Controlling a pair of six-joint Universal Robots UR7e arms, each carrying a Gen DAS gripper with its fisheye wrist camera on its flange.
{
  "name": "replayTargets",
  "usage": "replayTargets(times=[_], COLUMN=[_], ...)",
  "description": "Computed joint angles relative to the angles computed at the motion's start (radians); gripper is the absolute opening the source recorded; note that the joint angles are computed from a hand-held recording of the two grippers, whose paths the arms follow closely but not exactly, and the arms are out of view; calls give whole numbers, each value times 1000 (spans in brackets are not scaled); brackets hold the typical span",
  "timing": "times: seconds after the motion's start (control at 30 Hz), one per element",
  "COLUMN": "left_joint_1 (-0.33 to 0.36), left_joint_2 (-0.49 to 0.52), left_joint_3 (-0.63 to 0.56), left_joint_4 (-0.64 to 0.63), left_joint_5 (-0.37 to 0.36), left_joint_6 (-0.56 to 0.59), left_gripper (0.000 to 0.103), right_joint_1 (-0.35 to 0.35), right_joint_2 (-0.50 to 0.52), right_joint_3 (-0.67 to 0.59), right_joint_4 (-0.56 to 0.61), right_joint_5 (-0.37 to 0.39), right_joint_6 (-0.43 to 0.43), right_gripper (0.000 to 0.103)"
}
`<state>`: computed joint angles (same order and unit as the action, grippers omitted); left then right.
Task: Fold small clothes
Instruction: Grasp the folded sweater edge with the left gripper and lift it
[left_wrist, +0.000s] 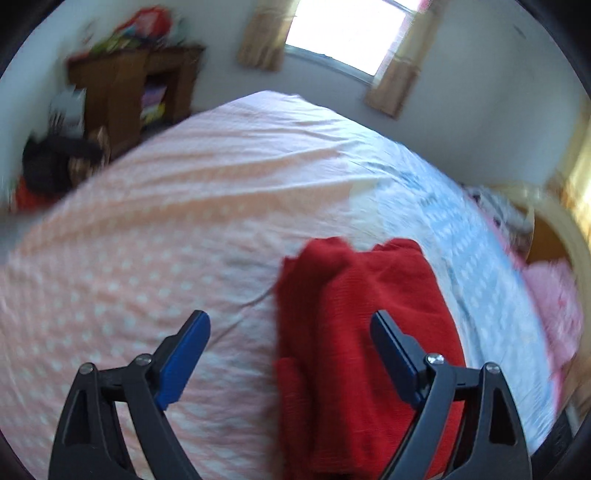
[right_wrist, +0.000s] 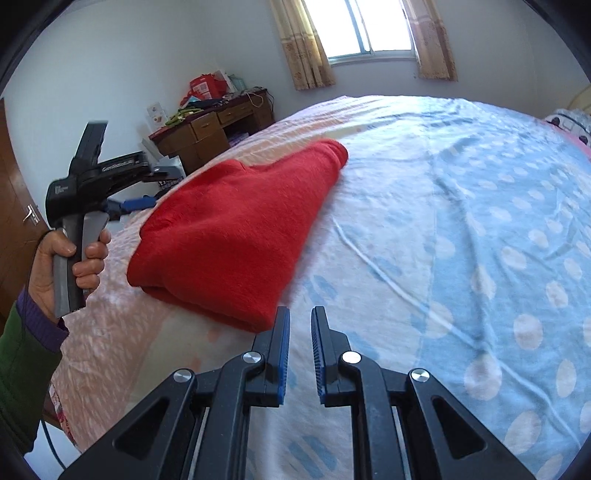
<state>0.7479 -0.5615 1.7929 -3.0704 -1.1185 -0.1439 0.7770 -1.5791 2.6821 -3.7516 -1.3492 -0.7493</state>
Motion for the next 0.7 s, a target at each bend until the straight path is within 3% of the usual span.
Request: replayTargets(times=[0.1,0.2,0.27,0.37,0.4,0.43,0.5,0.53,0.57,0.63,0.7], left_joint_1=[-22,0,21,22,23,22,28,21,25,45,87], left_joint_2=[41,75,119,170,195,209,201,184,167,103,73], left_joint_3=[-58,-140,-239,-334,-373,-391,-373,-337,-306,-206,-166], left_joint_4=[25,111,244,400,453,479,457,397,334,133,40], left_joint_5=[12,-13,-37,-26,-2,4,-38,-49,-96,-290,-487], left_joint_6=[44,-10,-56,-96,-116,-130,-114,-75,-23,76,133], left_gripper=[94,98,98,98,90,62,39,23,20,20,21], right_joint_1=[36,42,41,30,25,15,-4,-16,-23,-36,-42], right_joint_2=[-18,-40,-43,-46,-49,-54,-62,-65,-64,-60,-52], right_joint_3=[-22,-23,-18,-17,-19,-19,-18,-17,-17,-26,-36], right_joint_4=[25,15,-8,1,12,25,34,34,30,37,46], right_joint_5=[-25,-1,10,12,12,15,25,33,37,41,43], right_joint_6=[21,31,35,47,52,58,63,62,62,70,84], right_gripper=[13,24,38,38,38,38,38,38,38,38,38])
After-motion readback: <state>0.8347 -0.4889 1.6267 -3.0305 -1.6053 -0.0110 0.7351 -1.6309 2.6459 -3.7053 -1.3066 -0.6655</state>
